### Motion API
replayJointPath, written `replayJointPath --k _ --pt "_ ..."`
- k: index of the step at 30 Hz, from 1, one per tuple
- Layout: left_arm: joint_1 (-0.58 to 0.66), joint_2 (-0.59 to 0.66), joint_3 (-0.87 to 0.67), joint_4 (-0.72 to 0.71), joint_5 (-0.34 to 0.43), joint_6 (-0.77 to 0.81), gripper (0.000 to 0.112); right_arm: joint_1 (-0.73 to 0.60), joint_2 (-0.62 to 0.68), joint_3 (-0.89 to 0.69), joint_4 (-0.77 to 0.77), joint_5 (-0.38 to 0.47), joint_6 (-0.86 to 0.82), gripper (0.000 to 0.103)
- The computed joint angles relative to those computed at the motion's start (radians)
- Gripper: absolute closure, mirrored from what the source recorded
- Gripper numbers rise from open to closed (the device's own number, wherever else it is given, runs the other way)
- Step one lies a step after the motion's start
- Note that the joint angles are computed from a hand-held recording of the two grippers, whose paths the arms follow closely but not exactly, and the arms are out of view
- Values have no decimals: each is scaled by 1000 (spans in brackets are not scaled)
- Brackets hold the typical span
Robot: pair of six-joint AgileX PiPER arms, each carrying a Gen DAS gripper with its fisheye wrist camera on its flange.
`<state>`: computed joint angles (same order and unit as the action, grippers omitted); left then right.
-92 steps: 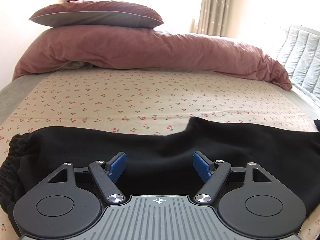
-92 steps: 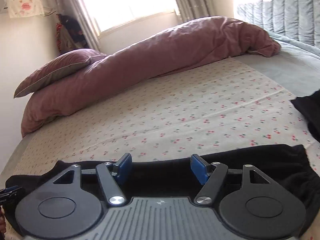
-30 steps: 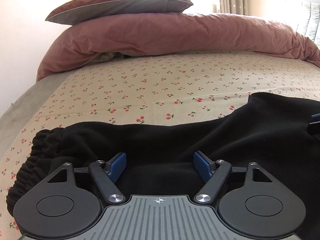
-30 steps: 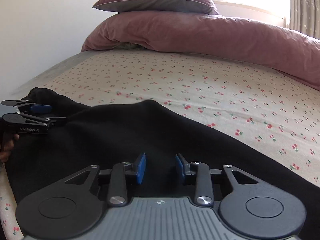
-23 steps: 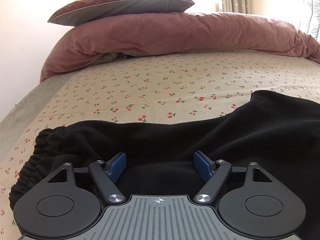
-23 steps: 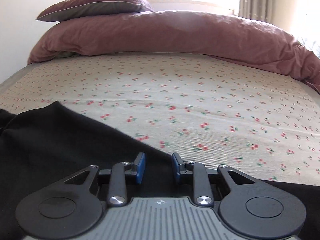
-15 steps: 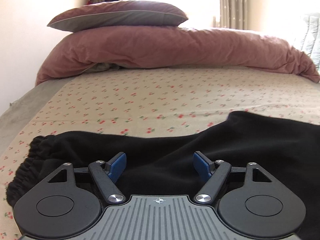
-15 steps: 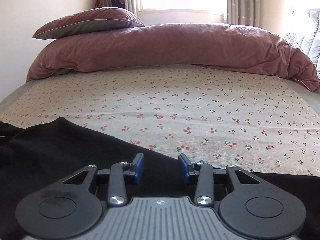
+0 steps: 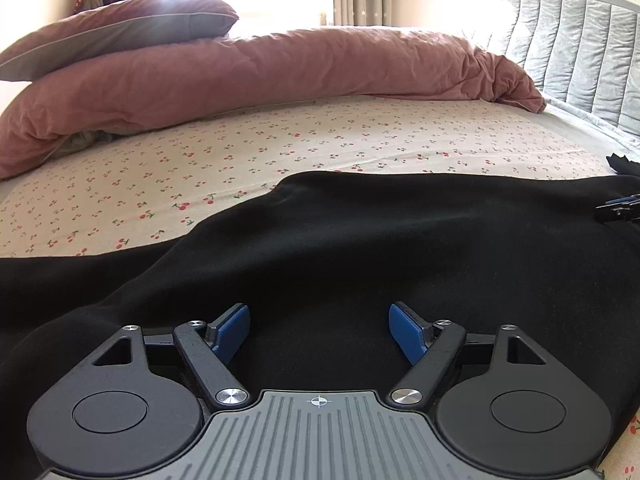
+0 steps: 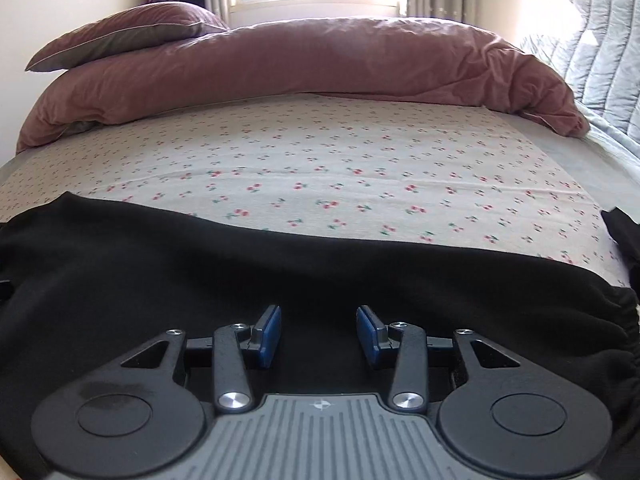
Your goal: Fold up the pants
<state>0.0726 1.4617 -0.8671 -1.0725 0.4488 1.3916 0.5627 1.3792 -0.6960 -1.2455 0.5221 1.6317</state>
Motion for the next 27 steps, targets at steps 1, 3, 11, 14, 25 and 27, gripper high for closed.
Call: replayJointPath --k 1,3,11,14,25,27 --pt "5 -4 4 2 1 4 34 -20 -28 27 0 11 4 63" --pt "7 -15 14 9 -2 3 34 -89 -96 94 -14 -8 21 72" --pt "-24 -26 10 83 -38 -87 33 -185 -223 154 43 66 18 71" --pt "-20 -49 9 103 -16 -112 33 -151 -325 158 100 113 -27 53" --pt "-58 -110 -54 365 140 -606 14 -125 -455 157 295 285 -33 13" --pt "-78 -120 -59 412 148 -671 11 -109 -460 167 318 339 4 12"
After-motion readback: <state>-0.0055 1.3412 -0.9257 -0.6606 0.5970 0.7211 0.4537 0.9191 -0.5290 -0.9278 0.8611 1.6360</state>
